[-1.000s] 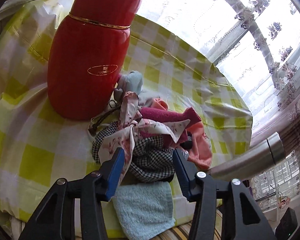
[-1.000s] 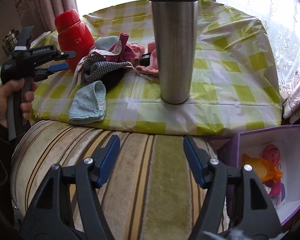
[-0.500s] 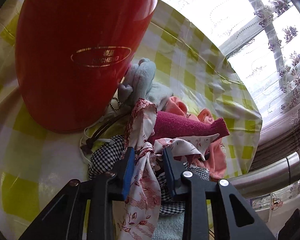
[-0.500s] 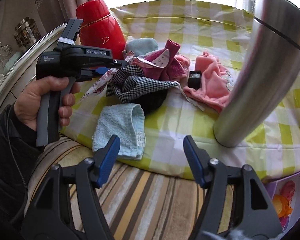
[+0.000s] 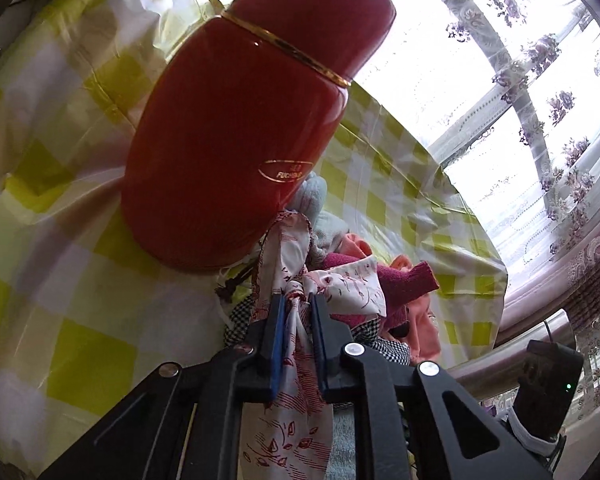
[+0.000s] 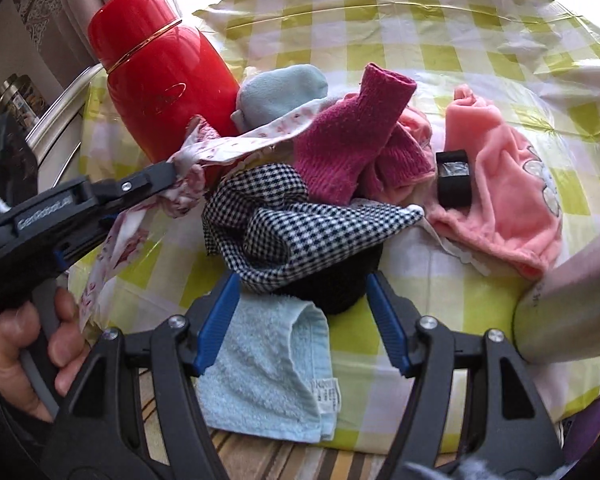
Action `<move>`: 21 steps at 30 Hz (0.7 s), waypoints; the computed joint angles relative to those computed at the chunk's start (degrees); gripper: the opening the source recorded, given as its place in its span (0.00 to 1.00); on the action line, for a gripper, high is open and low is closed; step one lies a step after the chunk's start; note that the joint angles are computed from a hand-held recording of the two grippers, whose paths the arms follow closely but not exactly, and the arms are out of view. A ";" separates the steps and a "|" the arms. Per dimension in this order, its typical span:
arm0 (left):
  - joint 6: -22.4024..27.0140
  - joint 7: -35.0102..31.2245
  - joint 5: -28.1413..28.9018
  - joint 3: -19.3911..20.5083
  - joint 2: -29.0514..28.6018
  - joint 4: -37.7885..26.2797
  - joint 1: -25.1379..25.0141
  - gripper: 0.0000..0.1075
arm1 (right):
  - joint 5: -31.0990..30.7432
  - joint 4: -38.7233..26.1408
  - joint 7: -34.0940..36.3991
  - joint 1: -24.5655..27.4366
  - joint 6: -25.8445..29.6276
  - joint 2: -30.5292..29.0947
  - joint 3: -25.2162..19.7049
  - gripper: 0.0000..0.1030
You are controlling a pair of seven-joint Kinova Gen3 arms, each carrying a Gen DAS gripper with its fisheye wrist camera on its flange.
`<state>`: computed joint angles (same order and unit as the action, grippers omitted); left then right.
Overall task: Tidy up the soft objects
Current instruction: 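Grasp the houndstooth cloth with the right tool while the left tool lifts the floral cloth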
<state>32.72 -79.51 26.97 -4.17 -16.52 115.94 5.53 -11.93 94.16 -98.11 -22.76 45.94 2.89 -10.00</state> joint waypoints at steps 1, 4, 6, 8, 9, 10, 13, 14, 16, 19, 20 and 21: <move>-0.37 0.82 -0.47 0.36 -1.22 0.90 -0.57 0.13 | 0.60 -0.38 -0.62 -0.30 -0.33 0.60 -0.12 0.67; -1.80 3.67 -1.95 1.27 -4.87 3.73 -1.56 0.13 | 2.34 -1.67 -2.74 -1.21 -0.93 2.35 -0.25 0.67; -2.01 5.64 -3.21 1.85 -6.90 5.28 -1.92 0.13 | 2.47 -2.22 -3.36 -1.40 -1.29 3.20 -0.25 0.67; -2.43 7.39 -4.08 2.35 -8.46 6.74 -1.80 0.13 | 2.77 -2.63 -3.33 -1.66 -1.91 3.86 -0.36 0.59; -2.76 7.98 -4.32 2.30 -8.95 7.41 -1.48 0.13 | 3.29 -2.64 -3.49 -1.94 -2.49 4.07 -0.41 0.55; -2.95 8.54 -4.54 2.22 -9.39 7.86 -1.17 0.13 | 3.40 -2.46 -3.15 -2.02 -3.12 4.14 -0.49 0.42; -3.42 10.47 -6.11 2.85 -10.69 8.29 -1.41 0.13 | 2.68 -0.41 -1.35 -1.82 -5.44 2.72 -0.79 0.19; -3.63 11.36 -6.85 3.68 -11.15 8.33 -1.78 0.13 | 2.87 0.66 -1.21 -1.91 -6.44 1.72 -0.85 0.17; -4.04 13.10 -8.43 5.38 -11.34 8.06 -2.42 0.13 | 2.45 3.00 -0.28 -1.83 -8.50 -0.67 -1.00 0.16; -4.17 15.40 -10.66 7.28 -12.02 7.78 -3.13 0.13 | 0.84 5.83 1.36 -1.61 -9.91 -4.22 -0.84 0.16; -4.34 16.15 -11.28 7.81 -12.40 7.85 -3.27 0.13 | -0.84 6.94 2.73 -1.42 -10.27 -5.50 -0.52 0.16; -4.59 16.91 -11.83 8.34 -12.82 7.94 -3.41 0.13 | -1.77 7.91 3.50 -1.32 -10.50 -6.74 -0.29 0.16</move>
